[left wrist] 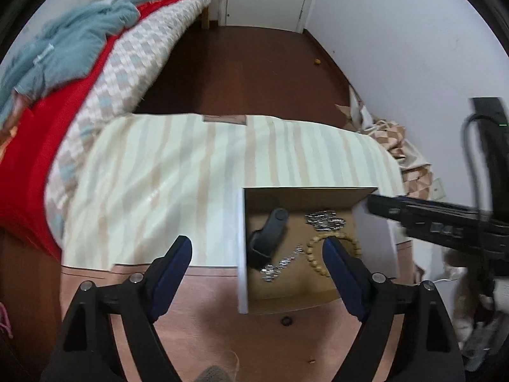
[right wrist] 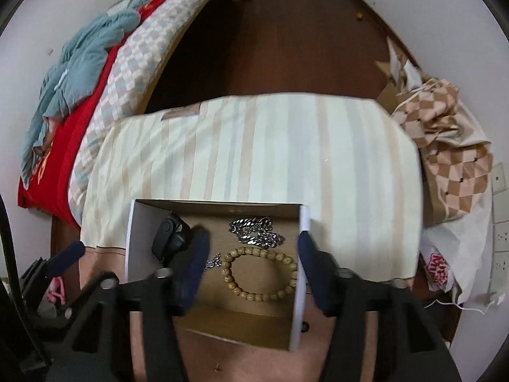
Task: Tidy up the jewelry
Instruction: 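Withdraw both tools from the box back toward the table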
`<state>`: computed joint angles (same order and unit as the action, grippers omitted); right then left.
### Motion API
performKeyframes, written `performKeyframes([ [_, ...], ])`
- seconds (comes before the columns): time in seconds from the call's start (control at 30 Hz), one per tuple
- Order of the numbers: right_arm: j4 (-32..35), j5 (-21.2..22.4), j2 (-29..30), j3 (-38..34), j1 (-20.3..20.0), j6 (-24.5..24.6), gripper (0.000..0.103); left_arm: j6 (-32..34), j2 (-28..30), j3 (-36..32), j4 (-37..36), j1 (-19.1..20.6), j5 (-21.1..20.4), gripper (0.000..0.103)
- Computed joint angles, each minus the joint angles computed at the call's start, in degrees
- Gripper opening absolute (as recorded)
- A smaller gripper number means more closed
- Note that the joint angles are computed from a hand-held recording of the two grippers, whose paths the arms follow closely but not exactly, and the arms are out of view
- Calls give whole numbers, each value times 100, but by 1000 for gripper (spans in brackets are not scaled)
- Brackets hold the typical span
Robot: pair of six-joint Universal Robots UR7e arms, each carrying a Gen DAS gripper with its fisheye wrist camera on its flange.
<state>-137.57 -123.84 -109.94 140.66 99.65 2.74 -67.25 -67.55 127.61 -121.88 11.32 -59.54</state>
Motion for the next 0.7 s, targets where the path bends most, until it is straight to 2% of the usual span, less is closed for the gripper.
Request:
performKeyframes([
  [0.07,60,-422,-132,52,267,93,61,-82,-39,-1,166,-46,81,88],
  [0.1,75,-616,-178,88,395,137,63,-153,-66,7,270,-87,122,96],
  [0.17,153,-1083,-294,228,647,324,77,-334,-117,41,508,-194,199,103],
  [0.2,187,-1221,-343,291,713,392,85,-455,-131,60,644,-259,246,103],
  [0.33,521,-1543,-601,568,890,816,99,-726,-125,124,963,-416,222,103],
  [0.53,700,-1878,-653,768,1303,1265,101,-901,-98,149,1180,-567,160,103],
  [0.7,987,-2022,-651,686,1663,1691,101,-1112,-188,57,1536,-714,282,103],
])
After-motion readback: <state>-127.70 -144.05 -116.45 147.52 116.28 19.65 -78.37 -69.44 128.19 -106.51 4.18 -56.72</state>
